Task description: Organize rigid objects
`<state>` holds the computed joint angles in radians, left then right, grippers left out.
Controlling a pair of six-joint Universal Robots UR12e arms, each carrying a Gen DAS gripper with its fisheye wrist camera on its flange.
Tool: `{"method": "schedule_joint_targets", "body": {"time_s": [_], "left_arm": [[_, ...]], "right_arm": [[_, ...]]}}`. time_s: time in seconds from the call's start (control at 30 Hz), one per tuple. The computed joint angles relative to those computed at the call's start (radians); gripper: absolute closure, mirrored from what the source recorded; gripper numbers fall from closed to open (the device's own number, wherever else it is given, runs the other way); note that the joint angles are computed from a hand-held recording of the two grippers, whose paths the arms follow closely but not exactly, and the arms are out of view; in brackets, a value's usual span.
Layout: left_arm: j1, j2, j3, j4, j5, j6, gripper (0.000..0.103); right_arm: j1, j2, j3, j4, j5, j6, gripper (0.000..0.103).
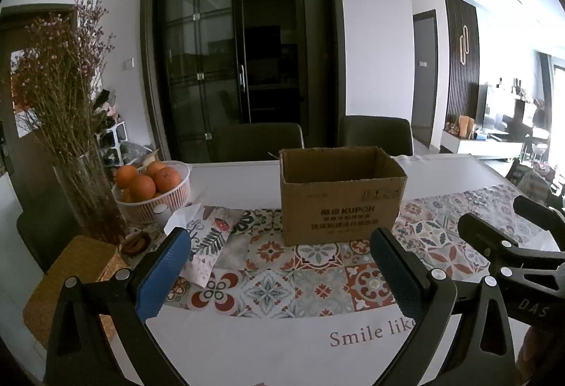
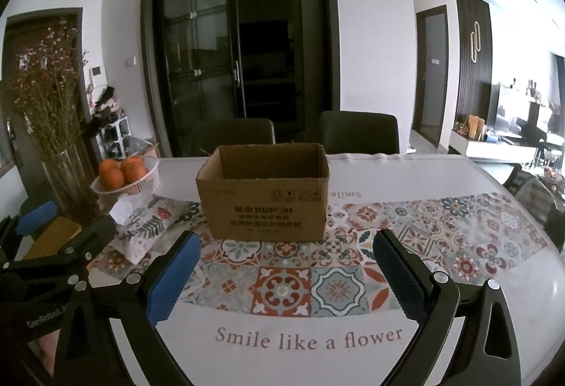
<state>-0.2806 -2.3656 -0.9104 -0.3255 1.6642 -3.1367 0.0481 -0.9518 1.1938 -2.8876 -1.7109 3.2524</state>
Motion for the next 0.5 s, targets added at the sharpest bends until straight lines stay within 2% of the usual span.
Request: {"method": "schedule_joint_targets", "body": {"time_s": [0.5], "left_arm": [[-0.002,0.007,-0.013,0.012,0.0,-0.002,0.0]], "right_arm": [[-0.002,-0.004,0.006,-0.007,0.005,-0.003,0.004]]}}
